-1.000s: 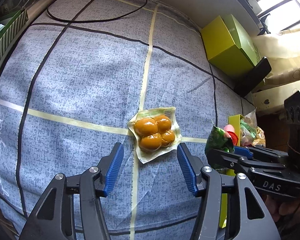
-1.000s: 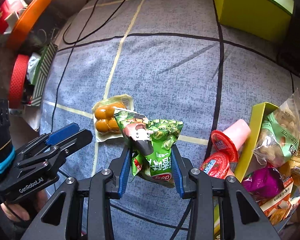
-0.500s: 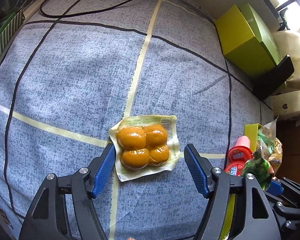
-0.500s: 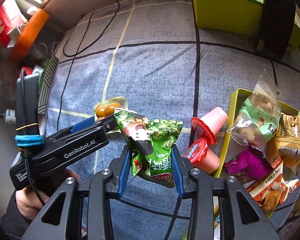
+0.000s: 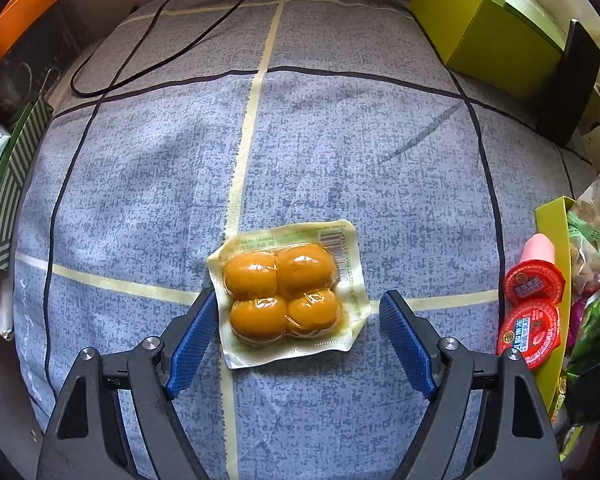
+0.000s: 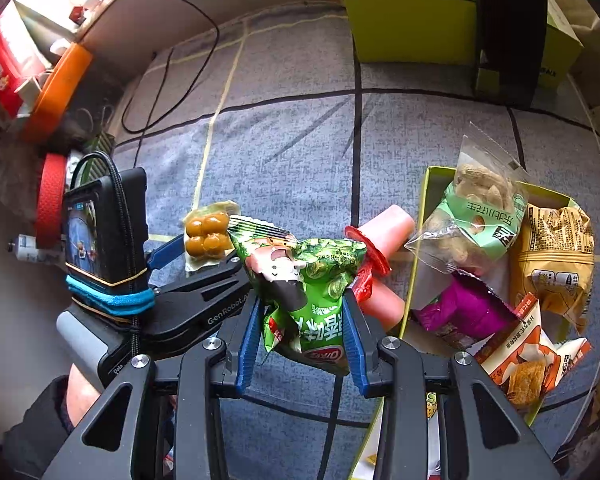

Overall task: Organize snacks
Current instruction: 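Lift the green pea bag with the right gripper while the left approaches the egg-yolk pack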

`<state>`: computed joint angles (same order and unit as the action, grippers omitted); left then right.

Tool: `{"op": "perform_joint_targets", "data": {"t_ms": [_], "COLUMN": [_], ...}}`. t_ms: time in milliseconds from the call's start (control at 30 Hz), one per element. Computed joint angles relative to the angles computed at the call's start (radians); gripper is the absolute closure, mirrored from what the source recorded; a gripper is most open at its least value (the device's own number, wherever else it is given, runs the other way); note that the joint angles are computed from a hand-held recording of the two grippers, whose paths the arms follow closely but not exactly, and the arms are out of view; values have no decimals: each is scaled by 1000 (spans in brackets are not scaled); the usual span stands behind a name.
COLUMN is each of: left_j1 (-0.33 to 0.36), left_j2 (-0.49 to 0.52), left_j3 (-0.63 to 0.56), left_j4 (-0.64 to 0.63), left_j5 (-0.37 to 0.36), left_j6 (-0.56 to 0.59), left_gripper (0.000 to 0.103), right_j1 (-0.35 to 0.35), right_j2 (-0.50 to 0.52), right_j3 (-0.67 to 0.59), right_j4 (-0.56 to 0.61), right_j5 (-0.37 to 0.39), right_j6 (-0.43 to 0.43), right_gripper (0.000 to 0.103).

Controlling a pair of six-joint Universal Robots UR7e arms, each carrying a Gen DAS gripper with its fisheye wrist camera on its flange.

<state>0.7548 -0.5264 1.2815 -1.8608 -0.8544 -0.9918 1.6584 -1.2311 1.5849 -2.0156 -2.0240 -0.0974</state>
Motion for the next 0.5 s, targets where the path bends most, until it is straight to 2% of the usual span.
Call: {"op": "perform_joint_targets", "data": {"t_ms": [67, 167, 500], "left_j1": [-1, -4, -20], "left_j2": [-4, 0, -98], "left_j3": [4, 2, 138], "left_j4": [-1, 1, -69], "left_j5": [-5, -11, -39], "left_j6": [-1, -17, -25], "left_gripper": [22, 30, 32], "right_j1": [-1, -3, -13], "right_j2": [-10, -26, -82], "right_j3": [5, 16, 64], "right_j4": [-3, -6, -10], "right_j5": [3, 6, 10], "right_j6": [-3, -6, -8], "right_gripper": [68, 68, 68]}}
